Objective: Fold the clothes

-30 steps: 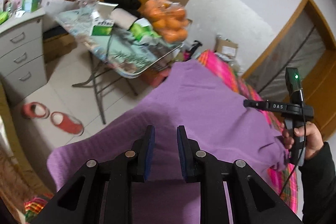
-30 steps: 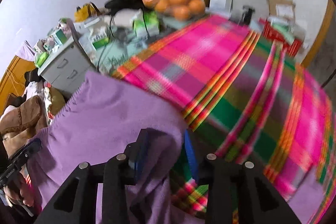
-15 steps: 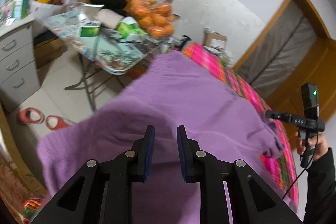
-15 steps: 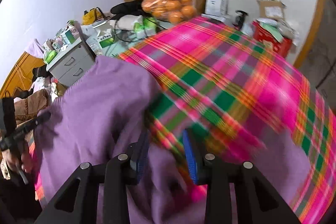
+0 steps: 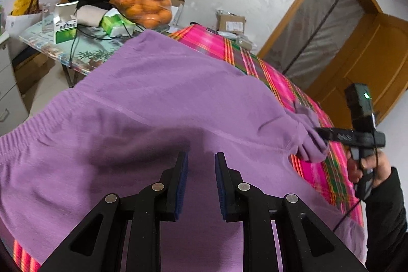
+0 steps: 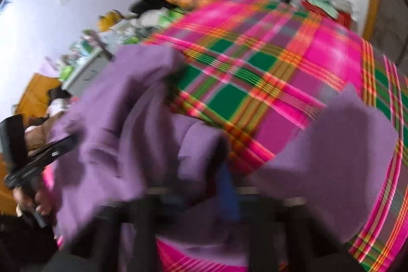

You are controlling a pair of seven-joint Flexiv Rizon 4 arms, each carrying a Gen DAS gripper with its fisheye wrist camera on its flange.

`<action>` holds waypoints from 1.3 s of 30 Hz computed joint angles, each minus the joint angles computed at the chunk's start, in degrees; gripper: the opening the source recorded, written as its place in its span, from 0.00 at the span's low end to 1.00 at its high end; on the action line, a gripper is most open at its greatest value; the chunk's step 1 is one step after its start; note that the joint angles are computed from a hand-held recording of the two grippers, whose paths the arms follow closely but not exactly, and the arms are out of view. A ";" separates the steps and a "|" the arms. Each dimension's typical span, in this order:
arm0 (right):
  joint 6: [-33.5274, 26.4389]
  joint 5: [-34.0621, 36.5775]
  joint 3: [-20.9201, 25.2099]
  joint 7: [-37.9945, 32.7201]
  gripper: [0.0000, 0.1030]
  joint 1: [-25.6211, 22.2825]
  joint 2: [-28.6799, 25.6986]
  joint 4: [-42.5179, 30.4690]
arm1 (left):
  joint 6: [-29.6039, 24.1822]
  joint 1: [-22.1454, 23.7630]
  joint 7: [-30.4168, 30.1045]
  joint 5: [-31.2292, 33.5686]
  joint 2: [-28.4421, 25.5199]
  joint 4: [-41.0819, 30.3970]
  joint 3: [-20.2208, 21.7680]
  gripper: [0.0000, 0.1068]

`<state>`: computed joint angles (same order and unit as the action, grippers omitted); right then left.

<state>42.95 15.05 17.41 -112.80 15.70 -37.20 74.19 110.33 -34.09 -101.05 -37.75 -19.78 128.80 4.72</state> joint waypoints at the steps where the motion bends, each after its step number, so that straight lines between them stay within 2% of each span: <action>1: 1.39 0.17 -0.19 0.12 0.04 0.02 0.03 0.10 | -0.54 -1.56 0.94 -1.14 -0.41 -0.45 1.23 0.21; 3: 6.21 0.76 -0.50 0.44 0.03 -0.17 0.45 0.48 | -1.78 -4.70 2.71 -3.38 -1.25 -1.38 3.81 0.20; 4: 8.70 0.90 -0.67 0.75 0.03 -0.25 0.58 0.60 | -2.42 -4.56 2.67 -3.38 -1.32 -1.45 3.76 0.20; 9: 19.06 -3.01 -3.76 7.14 0.03 0.91 0.20 0.29 | -1.39 1.84 -1.17 2.33 -0.41 -0.23 -1.15 0.20; 15: 22.24 -8.65 -4.91 14.50 0.04 1.11 -3.98 -4.43 | -1.61 4.36 -3.86 6.07 0.00 0.03 -2.36 0.20; 17: 21.78 -9.18 -3.51 15.20 0.04 0.35 -5.07 -6.14 | -1.57 5.84 -4.97 7.70 0.13 0.17 -3.26 0.20; 20: 16.50 -9.10 -1.17 13.68 0.04 -1.06 -5.98 -8.84 | -1.43 7.43 -6.59 9.79 0.24 0.33 -4.21 0.20; 23: 18.67 -9.28 -2.00 12.78 0.08 -1.18 -4.47 -5.48 | -1.44 7.75 -7.66 10.93 0.21 0.28 -4.24 0.20; 24: 19.58 -8.37 -0.92 11.32 0.09 -2.21 -3.62 -3.87 | -1.43 7.92 -7.99 11.32 0.26 0.31 -4.31 0.20; 25: 20.55 -7.50 0.07 9.72 0.15 -3.19 -2.73 -2.17 | -1.41 8.19 -8.34 11.73 0.31 0.36 -4.46 0.20; 26: 22.12 -7.09 0.63 7.82 0.26 -3.88 -1.50 0.16 | -1.30 8.86 -8.83 12.37 0.37 0.46 -4.95 0.20; 28: 25.11 -6.14 1.99 3.95 0.38 -5.43 0.82 4.50 | -1.39 9.33 -9.38 13.14 0.42 0.44 -5.11 0.20; 31: 28.73 -2.96 4.75 -0.47 0.38 -8.63 3.47 8.63 | -1.57 10.05 -10.03 14.23 0.46 0.40 -5.32 0.20; 34: 31.59 0.26 6.67 -2.97 0.45 -11.11 5.40 11.53 | -1.65 10.55 -10.63 15.08 0.52 0.40 -5.49 0.20; 37: 29.69 0.93 9.21 -9.31 0.45 -12.91 7.62 15.59 | -1.94 10.39 -10.79 15.47 0.62 0.37 -5.06 0.20; 39: 28.37 0.38 8.85 -12.70 0.45 -12.05 8.91 18.60 | -2.20 8.92 -10.53 14.84 0.50 0.13 -3.76 0.20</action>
<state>71.32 15.43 26.26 -125.50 3.65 -28.29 92.79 108.13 -25.17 -111.57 -22.91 -19.28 128.93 0.97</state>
